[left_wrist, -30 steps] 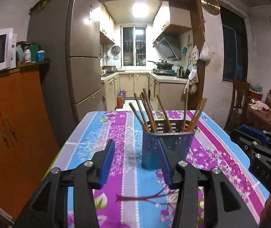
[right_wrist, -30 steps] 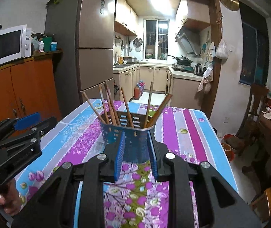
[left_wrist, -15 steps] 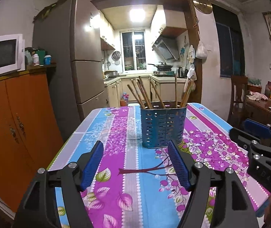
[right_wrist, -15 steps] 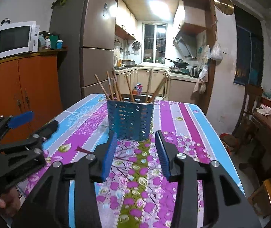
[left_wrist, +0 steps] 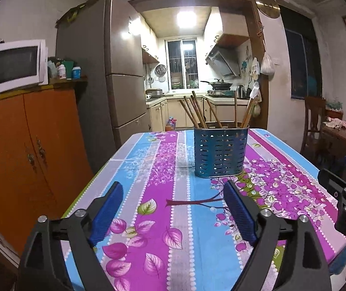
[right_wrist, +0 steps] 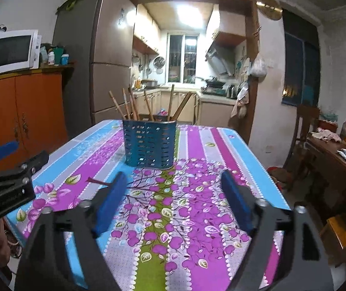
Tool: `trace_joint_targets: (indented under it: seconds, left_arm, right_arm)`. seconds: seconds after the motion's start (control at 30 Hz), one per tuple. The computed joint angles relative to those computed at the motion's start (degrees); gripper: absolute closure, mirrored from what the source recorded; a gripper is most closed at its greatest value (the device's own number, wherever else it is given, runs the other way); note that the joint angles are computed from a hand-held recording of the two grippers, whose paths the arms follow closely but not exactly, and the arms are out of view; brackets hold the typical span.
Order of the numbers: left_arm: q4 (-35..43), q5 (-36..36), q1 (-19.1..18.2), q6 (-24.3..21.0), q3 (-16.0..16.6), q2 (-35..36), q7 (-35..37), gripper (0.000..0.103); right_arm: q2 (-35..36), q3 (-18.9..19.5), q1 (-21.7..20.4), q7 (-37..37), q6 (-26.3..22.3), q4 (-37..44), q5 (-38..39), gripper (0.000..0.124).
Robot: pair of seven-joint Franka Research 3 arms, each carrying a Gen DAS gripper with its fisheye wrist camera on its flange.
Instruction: Organize utensils
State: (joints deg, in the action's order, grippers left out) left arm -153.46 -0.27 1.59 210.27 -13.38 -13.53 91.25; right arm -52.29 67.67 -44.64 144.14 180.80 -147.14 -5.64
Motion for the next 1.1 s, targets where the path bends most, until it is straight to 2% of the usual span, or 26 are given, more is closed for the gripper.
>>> trace_joint_targets:
  seconds: [0.07,0.13,0.2,0.27,0.3,0.4,0.43,0.53,0.67,0.73,0.9,1.0,1.1]
  left_arm:
    - [-0.87,-0.72,0.1,0.8,-0.24,-0.56,-0.17,0.011]
    - [-1.42,-3.28,0.84,1.72,-1.66,-0.93,1.3,0.006]
    - [-2.16,-0.63,-0.45,2.49,0.85,-1.41,-1.45,0.005]
    - [-2.38,-0.31,-0.42,2.64,1.36,-1.69,-2.89,0.005]
    - [-2.41,-0.84,-0.06,2.7,0.99,-1.76,-2.82,0.005]
    - [-2.04,-11.92,3.86,1.56,-6.13,-2.27,3.7,0.005]
    - [-1.98,-13.0,4.12,0.78,-6.63,-2.45,4.97,0.005]
    - [-2.27,-10.87,2.84,0.0,-4.74,-2.73,4.25,0.005]
    - [-2.85,-13.37,3.54,2.0,-6.7,-3.01,6.41,0.005]
    - [-2.92,-12.64,2.69,2.22,-5.79,-3.07,6.02,0.005]
    - [-2.81,-13.96,2.31,1.25,-5.97,-3.24,6.26,0.005]
    - [-2.26,-14.96,3.49,-1.62,-7.56,-3.73,7.52,0.005]
    - [-2.27,-17.27,5.12,-1.0,-10.04,-3.79,8.86,0.005]
  right_arm:
    - [-1.97,0.09,0.16,1.36,0.26,-0.93,0.79,0.029]
    - [-3.33,0.18,0.11,2.6,0.06,-1.4,1.41,0.027]
    - [-3.9,0.05,0.16,3.49,-0.14,-1.8,1.71,0.027]
    - [-4.54,-0.04,0.38,4.37,-0.52,-2.32,1.86,0.027]
    - [-4.48,-0.15,0.54,4.71,-0.79,-2.47,1.84,0.027]
    - [-3.94,-0.57,1.12,5.72,-1.33,-2.8,1.63,0.027]
    - [-3.89,-0.81,1.33,6.12,-1.28,-3.13,1.6,0.027]
    - [-2.46,-1.87,2.13,6.17,-2.09,-3.26,0.9,0.027]
    - [-5.32,-2.35,2.45,9.45,-3.43,-4.41,0.82,0.027]
    - [-6.25,-2.93,2.76,11.03,-3.13,-5.15,0.92,0.027]
    - [-7.27,-3.7,3.06,12.45,-5.06,-5.23,-0.47,0.026]
    - [-8.17,-3.6,3.21,13.73,-6.31,-4.98,-1.46,0.026]
    - [-9.74,-3.32,2.97,14.62,-7.71,-4.65,-2.81,0.026]
